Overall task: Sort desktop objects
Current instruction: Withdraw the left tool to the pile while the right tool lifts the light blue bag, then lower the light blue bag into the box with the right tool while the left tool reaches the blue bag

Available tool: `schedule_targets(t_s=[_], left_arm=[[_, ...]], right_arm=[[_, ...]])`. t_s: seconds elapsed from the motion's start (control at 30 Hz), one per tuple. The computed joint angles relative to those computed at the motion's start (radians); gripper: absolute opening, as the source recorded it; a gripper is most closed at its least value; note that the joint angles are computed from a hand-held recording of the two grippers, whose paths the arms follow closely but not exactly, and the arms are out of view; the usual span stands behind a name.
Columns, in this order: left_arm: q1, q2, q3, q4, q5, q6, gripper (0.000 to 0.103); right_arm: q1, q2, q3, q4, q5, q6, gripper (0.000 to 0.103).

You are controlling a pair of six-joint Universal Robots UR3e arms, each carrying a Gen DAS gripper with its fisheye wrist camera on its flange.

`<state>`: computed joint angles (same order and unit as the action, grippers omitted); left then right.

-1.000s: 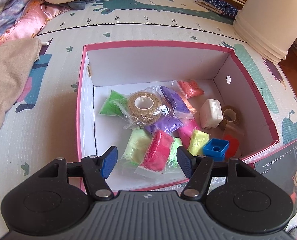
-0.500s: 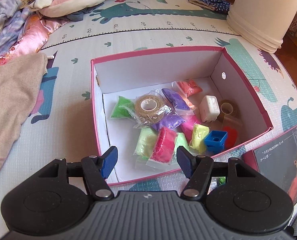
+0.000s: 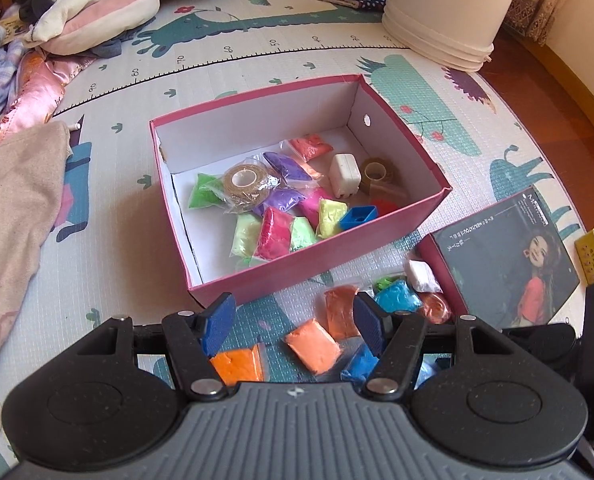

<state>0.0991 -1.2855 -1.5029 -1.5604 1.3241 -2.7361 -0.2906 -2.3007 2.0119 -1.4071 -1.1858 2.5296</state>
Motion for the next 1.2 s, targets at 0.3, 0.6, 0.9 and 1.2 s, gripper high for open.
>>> schedule_targets(t_s=[0.3, 0.6, 0.9, 1.2], left_arm=[[0.001, 0.177, 0.007, -0.187, 0.021, 0.098, 0.064], [0.046, 0.451, -0.148, -0.246, 0.0, 0.084, 0.064], [0.07, 0.606, -0.302, -0.265, -0.108, 0.096, 0.064], [-0.326, 0.483, -0.545, 0.204, 0.09, -0.163, 0.064]], right_arm=[[-0.06, 0.042, -0.192, 0.069, 0.019, -0.052, 0.05], [-0.07, 0.193, -0.429, 0.056, 0.081, -0.05, 0.05], [-0.02, 0.433, -0.678, 0.005, 0.111, -0.02, 0.05], [0.094, 0.635, -0.716, -0.154, 0.062, 0.017, 0.05]])
